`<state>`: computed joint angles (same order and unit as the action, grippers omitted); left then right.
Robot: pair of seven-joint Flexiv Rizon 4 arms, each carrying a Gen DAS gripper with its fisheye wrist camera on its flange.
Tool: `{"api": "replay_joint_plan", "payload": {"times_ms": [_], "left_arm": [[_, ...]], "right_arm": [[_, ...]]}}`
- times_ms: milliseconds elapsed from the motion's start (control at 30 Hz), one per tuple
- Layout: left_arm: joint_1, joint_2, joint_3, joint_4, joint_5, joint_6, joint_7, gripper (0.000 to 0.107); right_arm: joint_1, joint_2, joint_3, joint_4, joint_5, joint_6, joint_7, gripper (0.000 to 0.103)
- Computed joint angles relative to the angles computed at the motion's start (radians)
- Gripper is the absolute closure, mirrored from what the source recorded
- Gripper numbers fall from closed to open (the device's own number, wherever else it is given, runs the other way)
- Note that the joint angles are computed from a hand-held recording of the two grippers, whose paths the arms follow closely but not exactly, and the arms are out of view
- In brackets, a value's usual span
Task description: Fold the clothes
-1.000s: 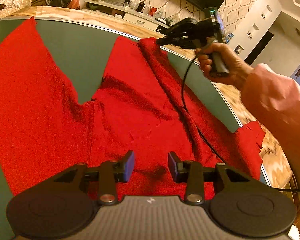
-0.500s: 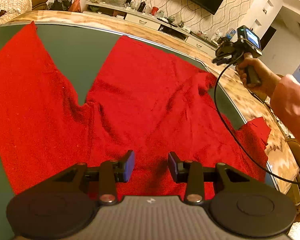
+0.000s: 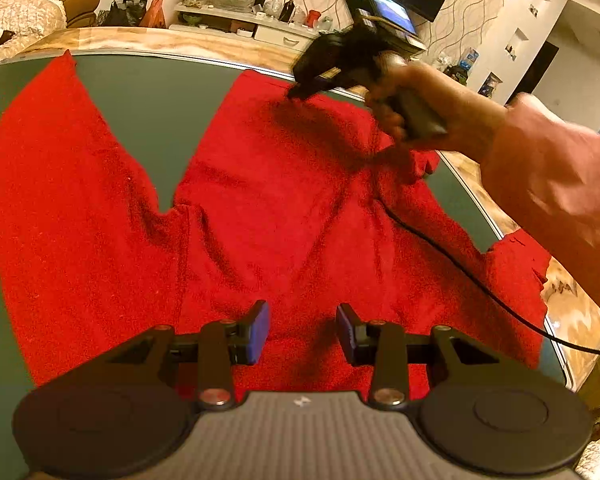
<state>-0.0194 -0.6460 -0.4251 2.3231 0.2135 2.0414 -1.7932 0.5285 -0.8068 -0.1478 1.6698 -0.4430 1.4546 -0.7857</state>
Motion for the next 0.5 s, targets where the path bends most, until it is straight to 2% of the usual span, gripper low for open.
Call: {"api": "replay_joint_plan", "payload": {"times_ms": [100, 200, 333, 400, 500], "left_arm": [[-0.008, 0.001, 0.004, -0.003, -0.007, -0.002, -0.003, 0.065], [-0.052, 0.012, 0.036, -0.003, -0.034, 0.006, -0.009, 0.065], [-0.127, 0.024, 0.09, -0.005, -0.08, 0.019, -0.015, 0.063], [-0.14, 0.025, 0.097, -0.007, -0.088, 0.021, -0.02, 0.061], [-0.147, 0.021, 0.103, -0.011, -0.088, 0.026, -0.02, 0.06]], "right_arm": [[0.004, -0.065, 0.001, -0.099, 0.004, -0.006, 0.014, 0.083], [0.017, -0.117, -0.009, -0.184, -0.006, -0.006, 0.012, 0.083], [-0.035, -0.187, 0.084, -0.316, -0.004, -0.024, -0.075, 0.083], [-0.058, -0.202, 0.129, -0.343, 0.006, -0.013, -0.131, 0.083], [-0.055, -0.168, 0.121, -0.289, 0.049, 0.046, -0.139, 0.082]]}}
